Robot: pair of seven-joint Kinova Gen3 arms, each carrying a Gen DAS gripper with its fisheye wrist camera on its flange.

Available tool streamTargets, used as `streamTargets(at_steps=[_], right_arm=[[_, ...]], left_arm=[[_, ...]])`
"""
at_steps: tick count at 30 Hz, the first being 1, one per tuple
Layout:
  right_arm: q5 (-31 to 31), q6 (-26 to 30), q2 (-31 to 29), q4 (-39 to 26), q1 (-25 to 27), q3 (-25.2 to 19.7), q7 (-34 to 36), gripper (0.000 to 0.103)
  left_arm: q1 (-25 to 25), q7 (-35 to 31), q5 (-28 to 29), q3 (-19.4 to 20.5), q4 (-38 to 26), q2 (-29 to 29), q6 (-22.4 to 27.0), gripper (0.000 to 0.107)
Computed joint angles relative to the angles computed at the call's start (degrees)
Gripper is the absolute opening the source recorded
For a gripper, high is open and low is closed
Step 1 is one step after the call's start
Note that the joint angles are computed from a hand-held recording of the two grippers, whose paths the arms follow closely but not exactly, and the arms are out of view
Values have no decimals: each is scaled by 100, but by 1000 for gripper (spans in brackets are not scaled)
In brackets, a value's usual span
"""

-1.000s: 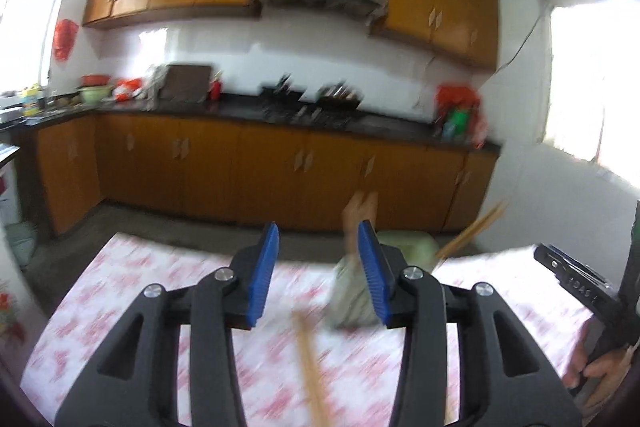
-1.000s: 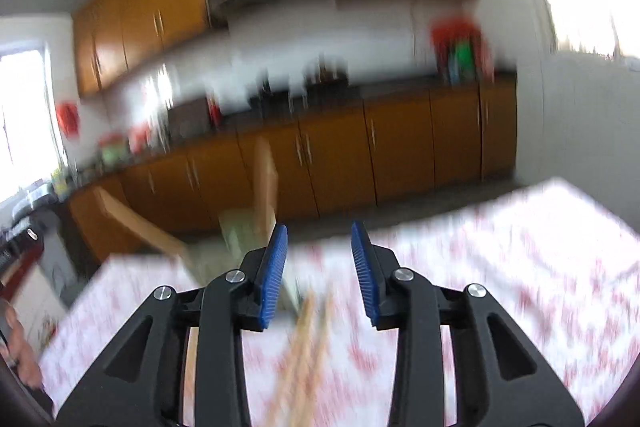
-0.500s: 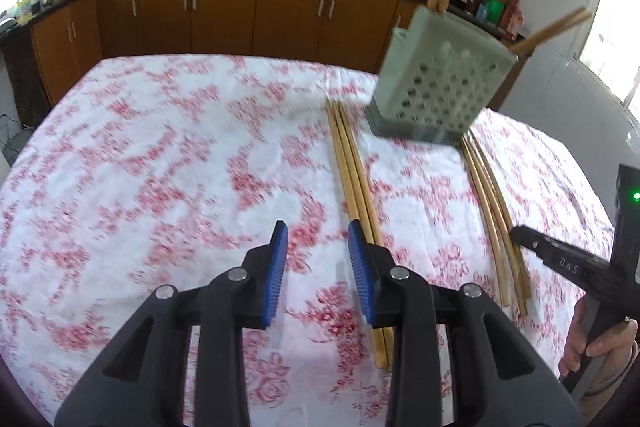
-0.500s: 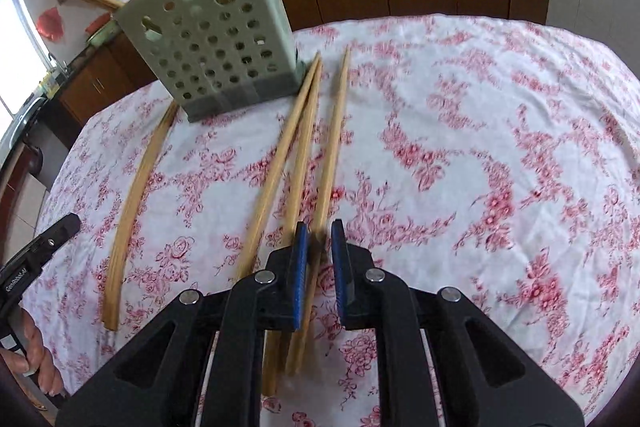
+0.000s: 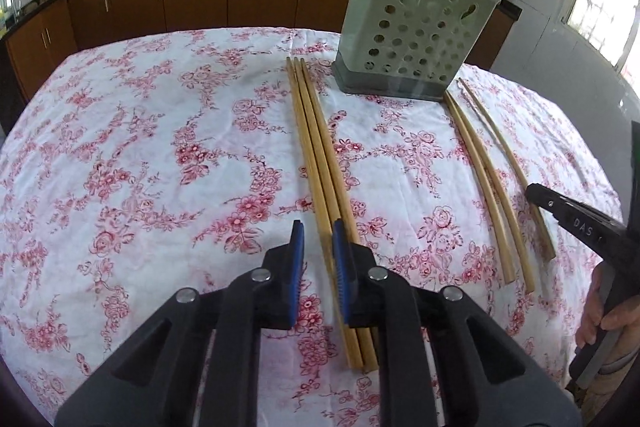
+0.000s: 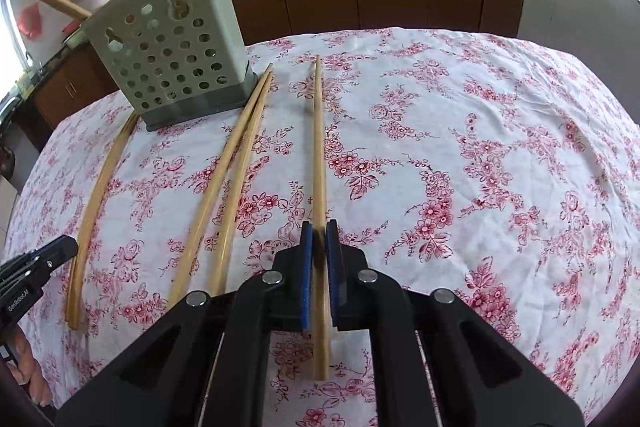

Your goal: Organize utensils

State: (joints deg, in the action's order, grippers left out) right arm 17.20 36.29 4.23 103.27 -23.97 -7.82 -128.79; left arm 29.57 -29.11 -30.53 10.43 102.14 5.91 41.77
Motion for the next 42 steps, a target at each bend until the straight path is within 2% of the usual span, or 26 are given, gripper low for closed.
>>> streamTargets(at_steps=[5, 9, 11, 13, 17, 22, 27, 33, 42], right_arm=[[-24, -47, -42, 55, -35, -56, 127, 8], [137, -23, -107, 110, -119, -114, 17, 8], [249, -37, -101, 124, -152, -125, -51, 8], [331, -46, -90, 129, -166, -129, -22, 8], [734, -13, -103, 191, -203, -66, -418, 8], [691, -69, -104, 216, -60, -13, -552, 8], [774, -30, -81, 202, -73, -33, -598, 9], [716, -66, -75, 201, -64, -37, -585, 9], [723, -51, -88, 201, -64, -39, -600, 9]], left_arm=[[-32, -8, -7, 7, -83, 93, 59, 15], [127, 131, -218, -48, -135, 159, 178, 15], [143, 208, -273, -79, -139, 174, 190, 9], [100, 222, -240, -117, -145, 176, 182, 8], [-43, 364, -246, -232, -127, 111, 338, 8], [-359, 376, -159, -241, 107, -90, 167, 10], [-282, 670, -518, -127, 133, -48, 269, 10], [-532, 521, -187, -141, 362, -230, -190, 10], [-608, 504, -118, -93, 374, -250, -253, 10]])
